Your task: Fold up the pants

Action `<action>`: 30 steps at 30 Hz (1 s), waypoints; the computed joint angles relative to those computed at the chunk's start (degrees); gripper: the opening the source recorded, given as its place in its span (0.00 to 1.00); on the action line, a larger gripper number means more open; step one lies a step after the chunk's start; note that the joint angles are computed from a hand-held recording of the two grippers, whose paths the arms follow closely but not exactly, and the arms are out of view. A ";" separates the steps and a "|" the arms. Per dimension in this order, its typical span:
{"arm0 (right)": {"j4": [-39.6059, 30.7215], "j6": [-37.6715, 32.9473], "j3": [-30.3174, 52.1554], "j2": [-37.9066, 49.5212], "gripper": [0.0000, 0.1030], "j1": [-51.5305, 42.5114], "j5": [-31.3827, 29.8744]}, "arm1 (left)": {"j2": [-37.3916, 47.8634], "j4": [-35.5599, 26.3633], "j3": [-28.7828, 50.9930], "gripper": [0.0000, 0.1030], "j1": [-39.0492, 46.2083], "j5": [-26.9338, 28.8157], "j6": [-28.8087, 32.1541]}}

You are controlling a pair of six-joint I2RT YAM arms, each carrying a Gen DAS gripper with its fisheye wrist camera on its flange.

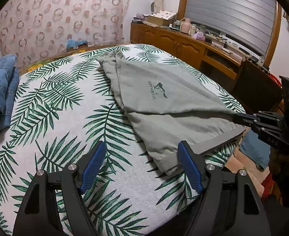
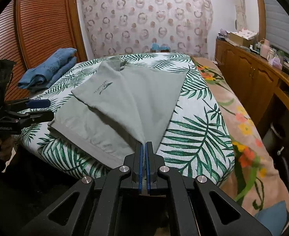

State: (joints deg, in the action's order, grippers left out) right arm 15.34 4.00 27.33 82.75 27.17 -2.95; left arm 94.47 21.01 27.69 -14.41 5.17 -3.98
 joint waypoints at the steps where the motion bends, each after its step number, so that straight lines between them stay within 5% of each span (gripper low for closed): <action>1: 0.05 -0.06 0.06 0.21 0.02 -0.02 -0.07 | 0.39 0.13 0.12 0.74 0.07 0.04 -0.04; 9: 0.40 0.87 -1.02 -1.51 0.08 0.06 1.51 | 3.68 1.33 0.77 0.75 0.66 1.08 -0.73; 13: -0.34 0.50 0.21 -2.02 0.28 1.01 4.65 | 4.15 2.51 0.53 0.76 0.44 0.69 -0.62; 17: -0.45 -0.40 3.53 0.11 0.35 3.21 7.01 | 4.65 3.21 0.60 0.80 0.11 0.41 -0.74; 30: 1.81 -2.12 11.94 14.84 0.42 6.65 6.54 | 4.44 3.82 0.23 0.81 0.35 0.42 -1.95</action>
